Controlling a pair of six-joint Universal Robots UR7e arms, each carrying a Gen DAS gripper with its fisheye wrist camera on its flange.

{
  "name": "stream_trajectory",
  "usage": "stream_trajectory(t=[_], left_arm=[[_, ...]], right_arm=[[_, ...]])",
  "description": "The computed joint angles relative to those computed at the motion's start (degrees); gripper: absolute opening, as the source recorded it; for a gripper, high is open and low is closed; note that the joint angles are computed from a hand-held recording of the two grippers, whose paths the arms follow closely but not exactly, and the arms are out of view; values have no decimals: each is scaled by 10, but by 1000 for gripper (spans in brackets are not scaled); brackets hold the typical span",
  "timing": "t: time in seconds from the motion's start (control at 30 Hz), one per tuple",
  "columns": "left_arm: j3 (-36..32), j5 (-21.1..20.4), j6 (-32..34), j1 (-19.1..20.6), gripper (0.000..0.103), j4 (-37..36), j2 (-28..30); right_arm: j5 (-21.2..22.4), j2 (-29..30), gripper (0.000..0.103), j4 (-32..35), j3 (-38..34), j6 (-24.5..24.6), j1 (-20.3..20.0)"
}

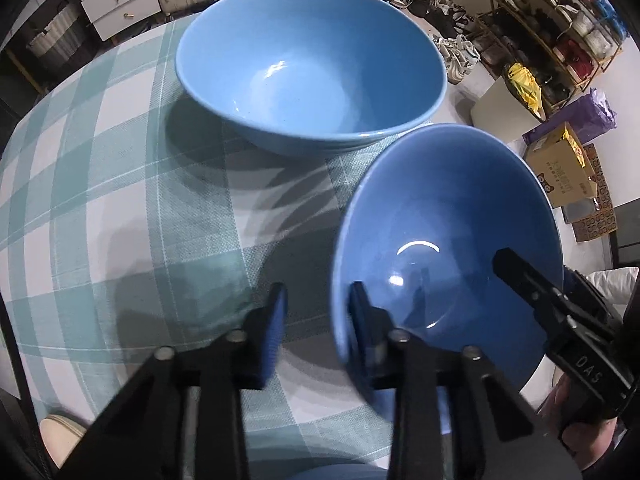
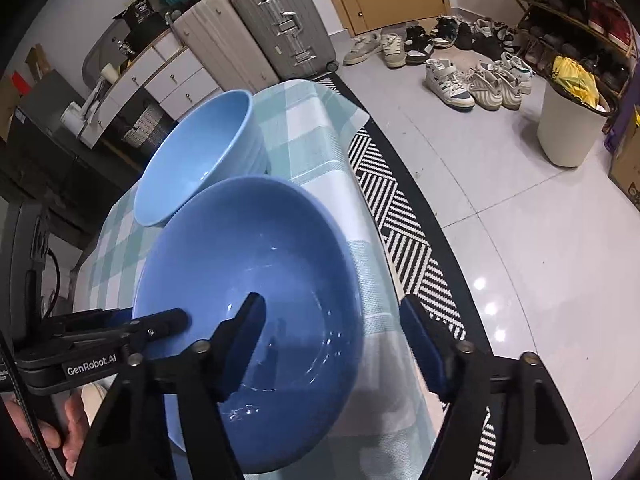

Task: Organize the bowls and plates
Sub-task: 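Close the left tool on the blue bowl rim while the right tool grips it too, then carry the blue bowl with both tools over the placed bowl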

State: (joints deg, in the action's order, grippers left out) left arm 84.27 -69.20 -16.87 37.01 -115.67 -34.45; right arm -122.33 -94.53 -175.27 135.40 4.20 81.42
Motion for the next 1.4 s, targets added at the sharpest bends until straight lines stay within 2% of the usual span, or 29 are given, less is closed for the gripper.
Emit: stream_trajectory(t=[0.07,0.13,0.33,0.53,0.8,1.4], left_arm=[[4,7,-3,-2,18,-5,-2],[5,2,-3,0,12,-5,-4],[12,-2,-6,1,12,-2,-13],[16,-3,-11,1,11,-2,-21],[23,-2,-16,2,11,-4,-35],[55,-6,-24,-3,11,-27,-80]], right_arm=[[-4,4,55,8,-3,4,7],[-11,6,50,20,-4,10,12],[-21,7,29,45,-7,15,28],[-63,18,18,62,-11,28,59],[-82,19,15,73,-15,44,82],[-119,23,15,76,-16,56,138]])
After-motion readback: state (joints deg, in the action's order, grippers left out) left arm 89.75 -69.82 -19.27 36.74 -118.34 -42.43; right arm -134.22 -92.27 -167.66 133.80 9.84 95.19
